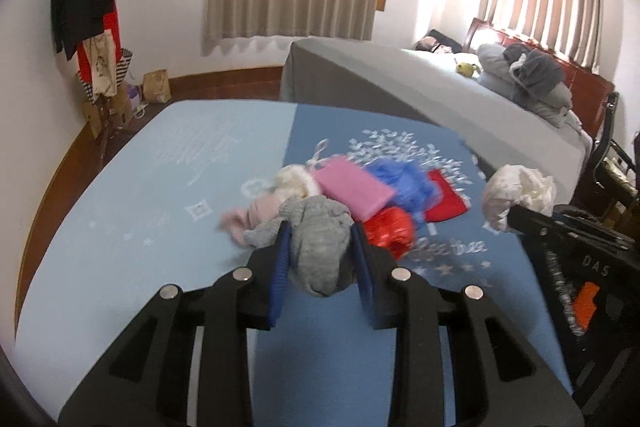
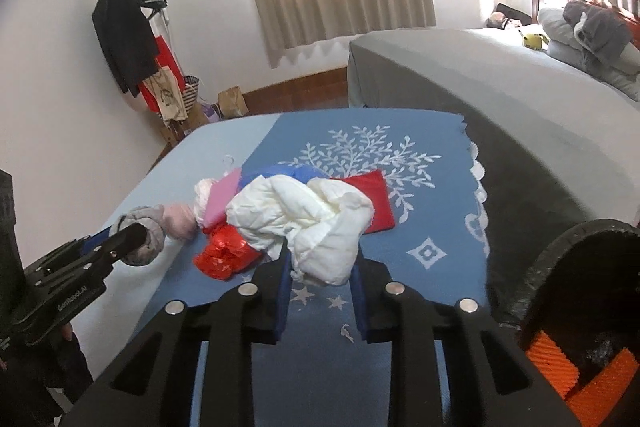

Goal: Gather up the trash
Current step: 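Grasp the grey knit item with the left gripper while the right grasps the white plastic bag, then carry grey item and white bag over the trash bin and open both grippers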

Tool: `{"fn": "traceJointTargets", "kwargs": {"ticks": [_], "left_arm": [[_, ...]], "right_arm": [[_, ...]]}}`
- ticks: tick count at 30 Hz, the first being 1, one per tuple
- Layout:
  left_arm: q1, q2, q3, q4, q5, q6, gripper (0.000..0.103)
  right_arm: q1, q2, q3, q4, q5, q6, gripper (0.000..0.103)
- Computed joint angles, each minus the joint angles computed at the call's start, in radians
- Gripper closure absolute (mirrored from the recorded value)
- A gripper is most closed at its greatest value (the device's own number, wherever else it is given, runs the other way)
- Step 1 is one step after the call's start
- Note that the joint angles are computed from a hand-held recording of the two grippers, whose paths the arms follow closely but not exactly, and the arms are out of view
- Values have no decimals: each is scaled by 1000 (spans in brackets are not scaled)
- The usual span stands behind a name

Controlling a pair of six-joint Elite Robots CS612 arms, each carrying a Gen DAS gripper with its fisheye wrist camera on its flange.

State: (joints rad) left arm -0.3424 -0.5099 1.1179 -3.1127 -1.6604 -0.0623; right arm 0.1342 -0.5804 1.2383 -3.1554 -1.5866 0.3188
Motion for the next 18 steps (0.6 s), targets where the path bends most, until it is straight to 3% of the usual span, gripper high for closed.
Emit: {"fn": "traceJointTargets", "kwargs": {"ticks": [18], "left_arm": [[-56, -36, 41, -68, -111, 59, 74]], "right_arm": [[-28, -113, 190, -138, -93, 20, 77]]}}
